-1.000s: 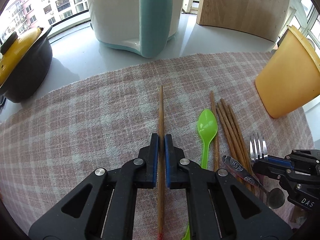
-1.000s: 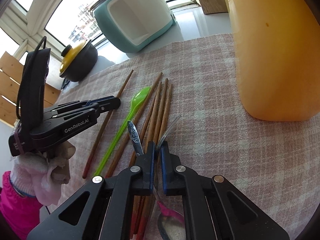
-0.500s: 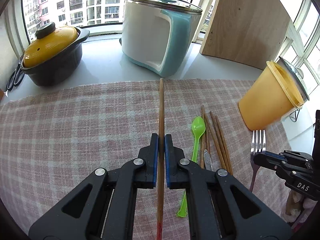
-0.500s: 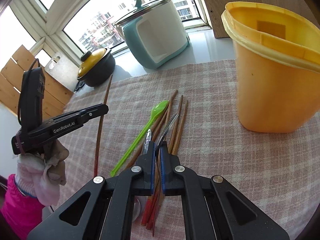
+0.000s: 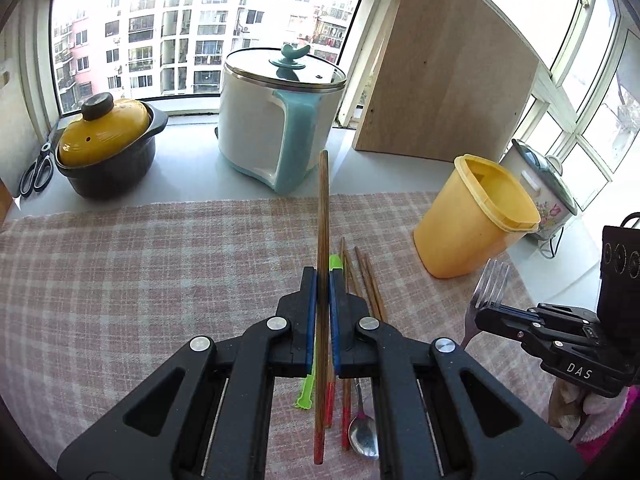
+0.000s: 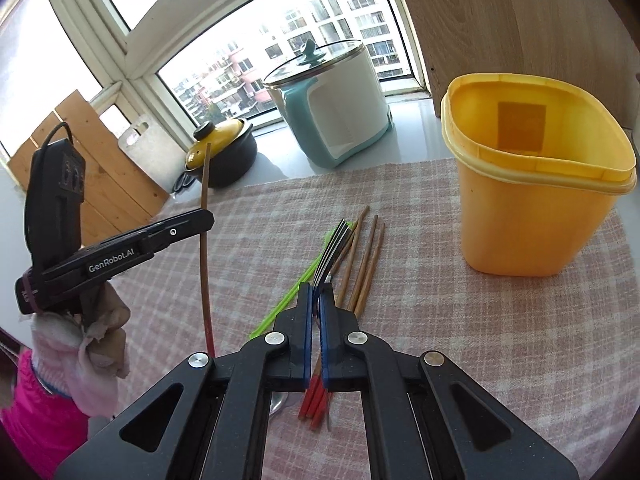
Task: Organize utensils
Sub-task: 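Lift the fork with the right tool while the left tool carries the chopstick to the yellow container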
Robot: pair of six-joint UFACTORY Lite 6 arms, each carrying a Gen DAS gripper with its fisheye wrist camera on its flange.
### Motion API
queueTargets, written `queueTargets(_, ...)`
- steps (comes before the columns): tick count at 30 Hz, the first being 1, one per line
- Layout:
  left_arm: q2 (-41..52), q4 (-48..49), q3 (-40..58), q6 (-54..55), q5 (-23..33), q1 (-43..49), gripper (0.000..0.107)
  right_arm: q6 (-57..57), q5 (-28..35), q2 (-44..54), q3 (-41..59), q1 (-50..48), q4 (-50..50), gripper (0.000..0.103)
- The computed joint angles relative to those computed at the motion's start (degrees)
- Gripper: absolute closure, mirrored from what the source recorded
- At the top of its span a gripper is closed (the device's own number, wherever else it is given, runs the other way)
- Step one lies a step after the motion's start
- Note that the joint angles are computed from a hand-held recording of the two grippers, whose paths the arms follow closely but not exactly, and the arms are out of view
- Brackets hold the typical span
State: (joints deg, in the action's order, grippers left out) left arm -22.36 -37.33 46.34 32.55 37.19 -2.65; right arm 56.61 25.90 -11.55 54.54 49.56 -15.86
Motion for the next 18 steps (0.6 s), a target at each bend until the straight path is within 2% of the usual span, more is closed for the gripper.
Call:
queueTargets(8,-0.1,2.8,7.4,-8.2,-0.5,-7.1,0.103,0.9,6.9,-6.5,3.0,0.0,-5.2,0.101)
queueTargets(18,9.3,7.5,21.3,-19.4,-5.5,-18.2,0.103,-5.6,14.5,-11.9,9.9,-3.3,-5.9,0.101)
